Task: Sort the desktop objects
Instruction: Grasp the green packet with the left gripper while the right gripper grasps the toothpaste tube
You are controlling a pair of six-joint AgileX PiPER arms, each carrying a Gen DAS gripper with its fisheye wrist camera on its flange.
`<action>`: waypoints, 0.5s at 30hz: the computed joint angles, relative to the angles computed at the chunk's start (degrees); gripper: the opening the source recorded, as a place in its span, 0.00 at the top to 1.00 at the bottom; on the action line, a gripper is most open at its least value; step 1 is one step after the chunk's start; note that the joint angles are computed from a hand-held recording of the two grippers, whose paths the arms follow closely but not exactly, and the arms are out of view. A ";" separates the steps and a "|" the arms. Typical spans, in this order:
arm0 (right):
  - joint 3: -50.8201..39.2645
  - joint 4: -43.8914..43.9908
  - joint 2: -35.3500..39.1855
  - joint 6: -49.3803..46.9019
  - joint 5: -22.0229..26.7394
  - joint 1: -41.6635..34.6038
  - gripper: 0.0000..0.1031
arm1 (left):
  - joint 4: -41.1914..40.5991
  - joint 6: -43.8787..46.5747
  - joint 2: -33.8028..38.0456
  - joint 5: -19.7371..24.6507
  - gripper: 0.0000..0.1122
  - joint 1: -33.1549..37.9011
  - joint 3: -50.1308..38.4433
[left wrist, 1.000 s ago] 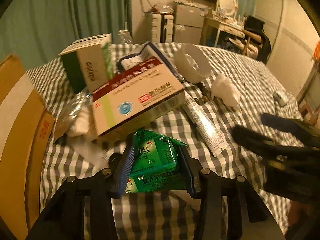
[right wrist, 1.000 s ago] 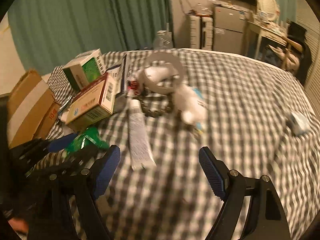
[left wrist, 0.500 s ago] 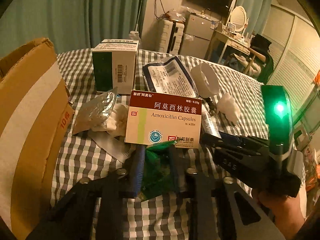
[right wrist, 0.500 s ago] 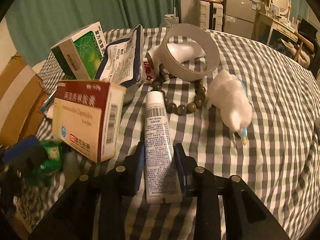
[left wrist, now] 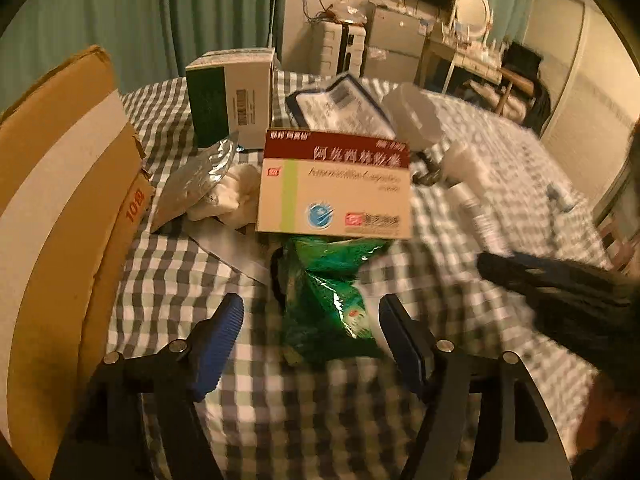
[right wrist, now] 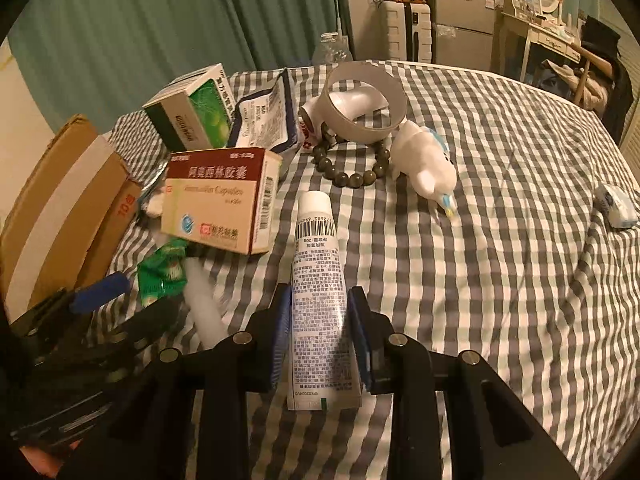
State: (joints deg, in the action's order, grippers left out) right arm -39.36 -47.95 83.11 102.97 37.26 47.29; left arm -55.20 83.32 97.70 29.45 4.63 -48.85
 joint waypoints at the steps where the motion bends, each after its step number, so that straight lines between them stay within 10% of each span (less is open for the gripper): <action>1: -0.03 0.06 -0.14 0.34 0.41 0.52 0.72 | 0.85 -0.63 0.87 -0.69 0.41 -0.30 -0.39; 3: 0.53 0.58 -0.98 1.13 1.54 2.13 0.72 | 4.34 -4.34 3.04 1.47 0.66 -0.02 -2.72; 15: 0.56 1.94 -1.53 3.48 2.79 5.91 0.72 | 1.04 0.54 -5.43 11.81 0.70 8.03 -0.74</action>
State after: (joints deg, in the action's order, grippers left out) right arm -38.80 -46.01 81.58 106.45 40.05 53.20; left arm -54.16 83.86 92.27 41.26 12.66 -49.59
